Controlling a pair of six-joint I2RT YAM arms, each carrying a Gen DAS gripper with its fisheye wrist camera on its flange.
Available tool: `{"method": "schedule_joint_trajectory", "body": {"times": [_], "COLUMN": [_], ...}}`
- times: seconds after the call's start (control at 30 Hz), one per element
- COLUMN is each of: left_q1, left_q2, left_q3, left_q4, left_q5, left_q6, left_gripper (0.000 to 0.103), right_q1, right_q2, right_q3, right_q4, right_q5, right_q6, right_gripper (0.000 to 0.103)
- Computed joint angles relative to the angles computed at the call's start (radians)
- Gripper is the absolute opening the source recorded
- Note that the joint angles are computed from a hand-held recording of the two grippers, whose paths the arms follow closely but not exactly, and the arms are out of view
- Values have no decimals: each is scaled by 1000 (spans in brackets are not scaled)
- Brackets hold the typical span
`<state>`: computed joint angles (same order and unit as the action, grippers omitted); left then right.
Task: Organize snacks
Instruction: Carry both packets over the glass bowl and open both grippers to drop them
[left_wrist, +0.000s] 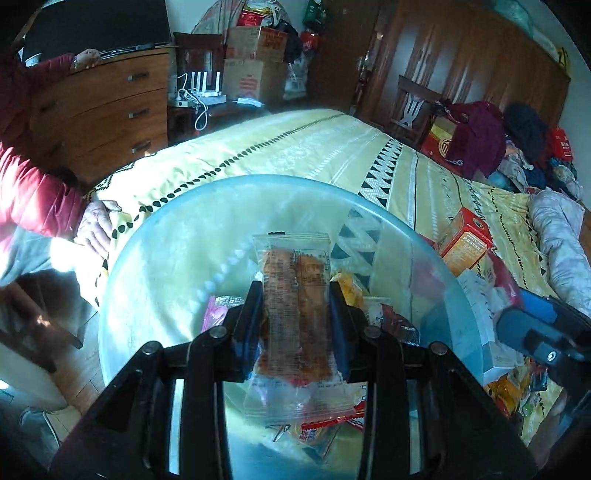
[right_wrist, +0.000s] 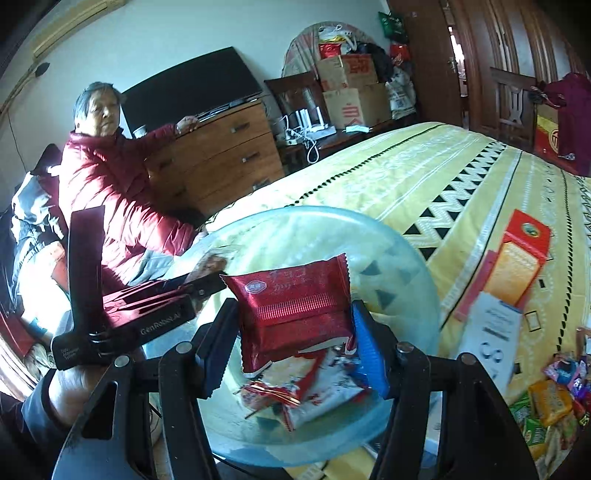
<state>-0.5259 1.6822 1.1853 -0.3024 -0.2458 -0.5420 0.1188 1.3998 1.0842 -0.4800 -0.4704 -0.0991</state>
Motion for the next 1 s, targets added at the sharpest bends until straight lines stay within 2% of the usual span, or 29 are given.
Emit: {"method": "schedule_joint_trajectory", "body": {"times": [0.2,0.3,0.33,0.37,0.43,0.5,0.6,0.73,0.8,0.9,1.0], "left_q1": [47,45,44,42,36,31,30,15,1,-14,-6], "left_q2": [-40,-39,-39,-41,-44,-49,-60,-89,-86,-73,-63], "left_q3": [-43,-33,-30,-28,-26,-28,-29,-36,-23,-8,4], "left_q4": [-14,-25,-27,-30,-30,-26,-21,0,3,13,19], "left_q5": [47,47,46,41,25,19,32,39,33,25,48], "left_q6": [37,36,35,32,27,26,29,35,41,53,44], "left_gripper": [35,44,50,54,72,76,77,77,77,77,77], "right_q1": [70,71,68,65,59,54,-10,-277,-430,-674,-786], "right_q2": [31,48,47,51,47,33,-44,-192,-178,-14,151], "right_q3": [-36,-26,-24,-20,-13,-16,-55,-143,-144,-74,5], "right_q4": [61,55,50,45,25,15,10,-25,-64,-116,-99], "right_q5": [41,42,41,39,41,54,26,-90,-115,-76,5], "right_q6": [58,63,63,62,51,38,21,-88,-168,-340,-449], "right_gripper": [68,71,73,78,84,86,86,90,93,93,93]}}
